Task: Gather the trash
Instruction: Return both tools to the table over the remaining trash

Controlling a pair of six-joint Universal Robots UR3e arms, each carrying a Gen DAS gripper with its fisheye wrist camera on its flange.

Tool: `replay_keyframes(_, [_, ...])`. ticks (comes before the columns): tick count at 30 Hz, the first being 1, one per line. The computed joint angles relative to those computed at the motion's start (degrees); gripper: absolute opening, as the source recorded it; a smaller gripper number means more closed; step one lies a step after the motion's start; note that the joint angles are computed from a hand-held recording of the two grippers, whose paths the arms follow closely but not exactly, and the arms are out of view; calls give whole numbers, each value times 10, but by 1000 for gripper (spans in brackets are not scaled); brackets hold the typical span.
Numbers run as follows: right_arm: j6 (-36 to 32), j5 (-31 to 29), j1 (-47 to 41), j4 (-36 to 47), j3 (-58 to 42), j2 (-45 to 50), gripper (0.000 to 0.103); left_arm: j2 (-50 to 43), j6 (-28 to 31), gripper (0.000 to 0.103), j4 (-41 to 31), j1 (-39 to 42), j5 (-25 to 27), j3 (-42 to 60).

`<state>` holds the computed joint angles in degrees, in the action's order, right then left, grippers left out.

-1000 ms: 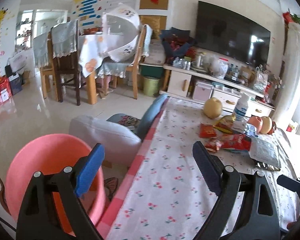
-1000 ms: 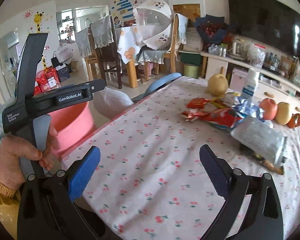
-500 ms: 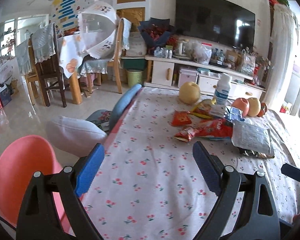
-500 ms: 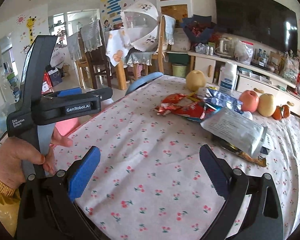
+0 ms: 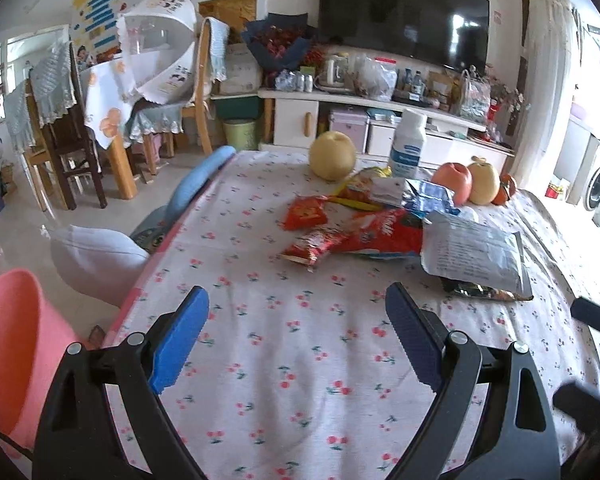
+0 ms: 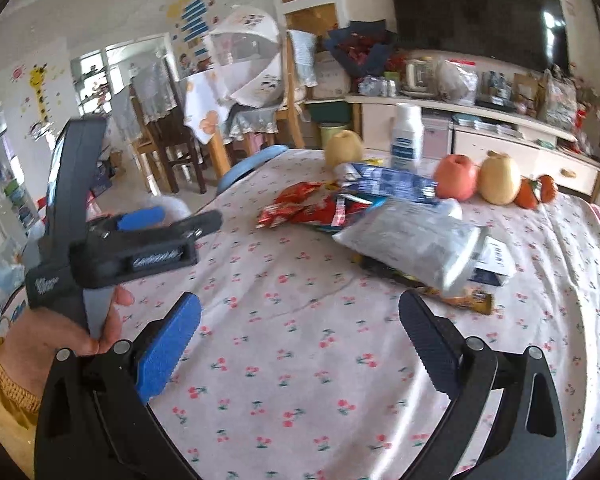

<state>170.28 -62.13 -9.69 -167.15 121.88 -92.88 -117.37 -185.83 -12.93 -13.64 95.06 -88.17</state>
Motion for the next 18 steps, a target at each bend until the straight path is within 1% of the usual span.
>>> replay_keyframes(7, [-38,17,-71,26,-28,25,98,-55,7,90,-54,-7,-5,81])
replay_keyframes(12, [-88,38,-104,56,-95,100,98,-99,21,90,-89,7,-21,155])
replay_keyframes(15, [-113,45,-105,70,-137,143,98,-124,21,88,-102,24,-53,194])
replay_keyframes(18, [-147,52,-96,92,-193,187,98,-158,26,84,-129,28,-62,246])
